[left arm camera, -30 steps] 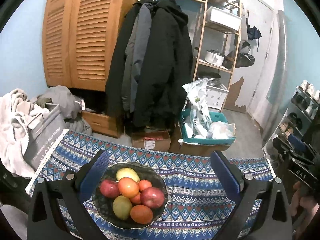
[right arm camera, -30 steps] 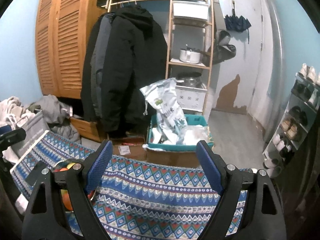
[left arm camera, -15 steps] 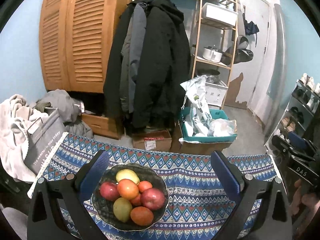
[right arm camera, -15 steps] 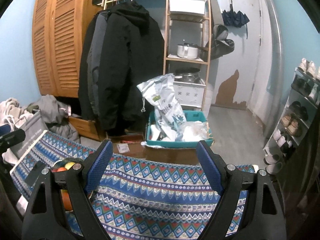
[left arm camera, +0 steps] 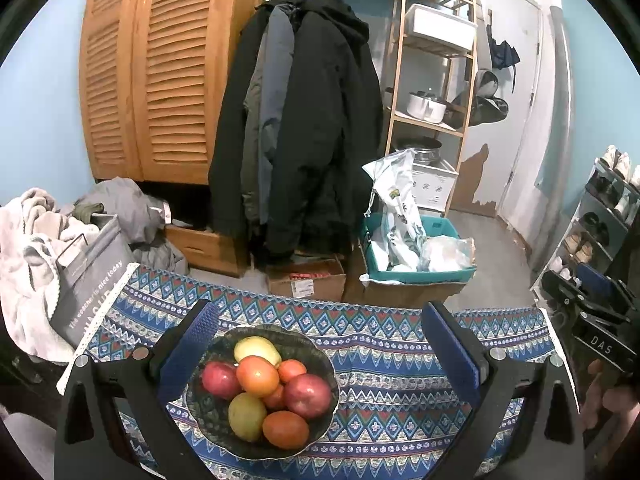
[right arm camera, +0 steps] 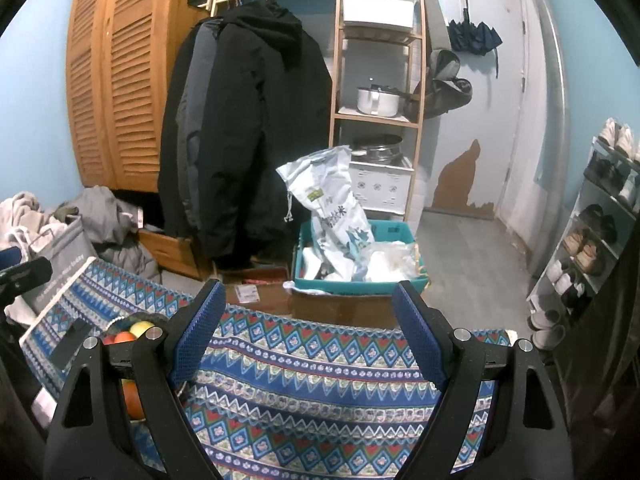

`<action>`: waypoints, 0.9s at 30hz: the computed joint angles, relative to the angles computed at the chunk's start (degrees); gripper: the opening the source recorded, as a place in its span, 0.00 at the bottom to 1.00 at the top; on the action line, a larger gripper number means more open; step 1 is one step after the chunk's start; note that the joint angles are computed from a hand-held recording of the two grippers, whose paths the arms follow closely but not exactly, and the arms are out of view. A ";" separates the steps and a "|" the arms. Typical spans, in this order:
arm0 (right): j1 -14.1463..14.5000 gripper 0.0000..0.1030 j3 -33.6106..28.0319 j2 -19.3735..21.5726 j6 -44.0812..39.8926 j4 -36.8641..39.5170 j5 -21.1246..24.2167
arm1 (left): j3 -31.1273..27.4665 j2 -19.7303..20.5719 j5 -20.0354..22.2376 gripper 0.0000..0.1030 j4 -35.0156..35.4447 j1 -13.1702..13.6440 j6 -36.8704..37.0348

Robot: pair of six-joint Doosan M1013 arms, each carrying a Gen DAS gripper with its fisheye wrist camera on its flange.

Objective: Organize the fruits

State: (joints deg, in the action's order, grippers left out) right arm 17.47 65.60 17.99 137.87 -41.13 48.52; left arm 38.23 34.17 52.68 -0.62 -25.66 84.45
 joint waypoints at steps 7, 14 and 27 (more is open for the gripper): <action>-0.01 0.82 -0.16 0.09 -0.19 0.16 0.19 | -0.20 0.09 0.17 0.99 0.36 0.02 -0.93; 0.00 0.82 -0.43 0.27 -0.48 0.46 0.40 | 0.30 -0.21 -0.37 0.99 1.12 -0.16 -1.37; -0.16 0.82 -0.29 0.14 -0.88 0.64 0.50 | 0.40 -0.32 -0.30 0.99 3.83 -0.68 -2.72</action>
